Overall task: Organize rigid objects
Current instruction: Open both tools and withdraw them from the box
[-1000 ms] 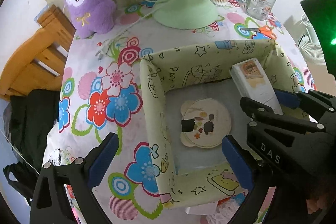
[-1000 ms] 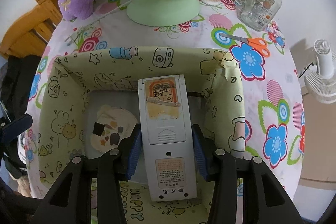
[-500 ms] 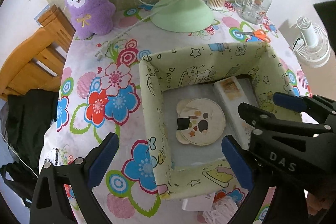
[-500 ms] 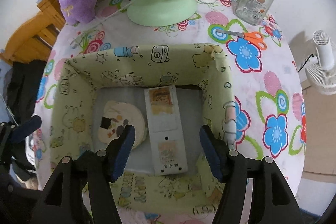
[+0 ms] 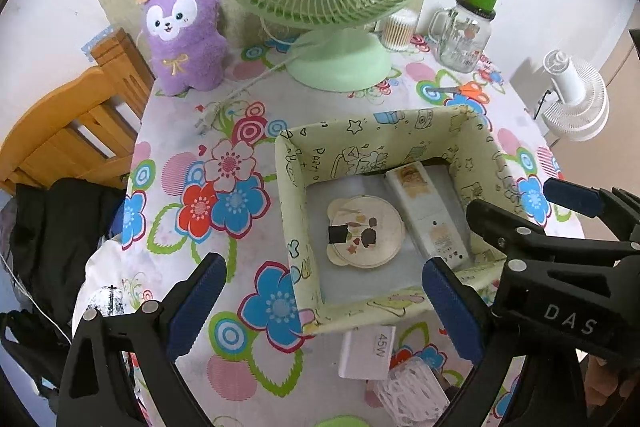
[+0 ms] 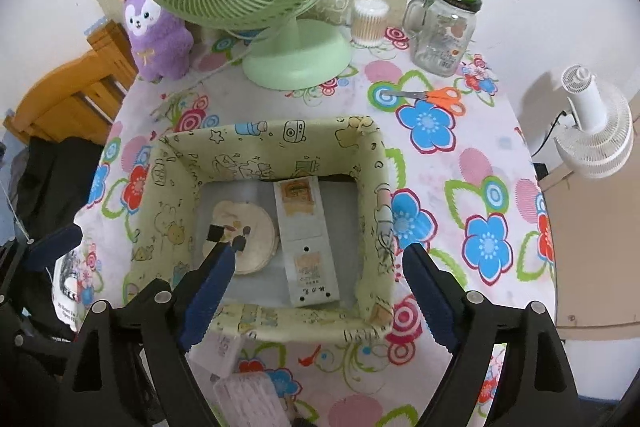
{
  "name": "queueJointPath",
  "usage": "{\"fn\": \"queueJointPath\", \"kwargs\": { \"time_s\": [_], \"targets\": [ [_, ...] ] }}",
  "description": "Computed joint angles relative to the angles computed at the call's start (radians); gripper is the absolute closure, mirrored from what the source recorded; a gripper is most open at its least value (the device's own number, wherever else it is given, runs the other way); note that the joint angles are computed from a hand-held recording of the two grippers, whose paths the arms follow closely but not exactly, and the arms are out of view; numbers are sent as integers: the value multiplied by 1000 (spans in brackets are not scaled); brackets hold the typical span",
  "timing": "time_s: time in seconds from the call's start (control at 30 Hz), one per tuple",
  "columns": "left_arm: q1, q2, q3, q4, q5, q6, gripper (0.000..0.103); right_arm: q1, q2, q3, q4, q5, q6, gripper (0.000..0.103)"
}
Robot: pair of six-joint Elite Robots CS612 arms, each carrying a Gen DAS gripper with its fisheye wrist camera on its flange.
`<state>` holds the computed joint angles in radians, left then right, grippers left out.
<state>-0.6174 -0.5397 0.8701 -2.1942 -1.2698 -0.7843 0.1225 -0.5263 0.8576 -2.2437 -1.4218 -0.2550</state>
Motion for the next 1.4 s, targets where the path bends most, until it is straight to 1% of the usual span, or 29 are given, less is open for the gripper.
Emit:
{"fn": "queueJointPath", "kwargs": {
  "time_s": [0.23,0.4,0.77,0.8,0.87,0.97,1.07,1.23,1.4],
  "targets": [
    [-13,-42,65,-51,23,-10,3,-7,-55,88,-69,14,33,15],
    [-22,-73,116,-106,31,-9,3,-10,-91,147,-132,13,42,15],
    [-45,-124,195,-173,72,7,3,-17,-163,263,-231,20,63,15],
    [-48,-129,203,-180,80,8,3,-17,-167,269,-233,18,66,15],
    [-54,-139,219,-189,102,4,3,-11,-181,293,-267,-14,63,15],
    [-62,-155,243,-203,113,17,3,-6,-200,328,-313,-38,50,15],
    [-67,-169,267,-217,122,22,3,-5,-219,359,-337,-41,53,15],
    [-76,-197,316,-256,127,33,3,-6,-248,410,-367,-26,80,15],
    [-83,-218,355,-291,121,50,3,-3,-277,462,-407,-43,97,15]
  ]
}}
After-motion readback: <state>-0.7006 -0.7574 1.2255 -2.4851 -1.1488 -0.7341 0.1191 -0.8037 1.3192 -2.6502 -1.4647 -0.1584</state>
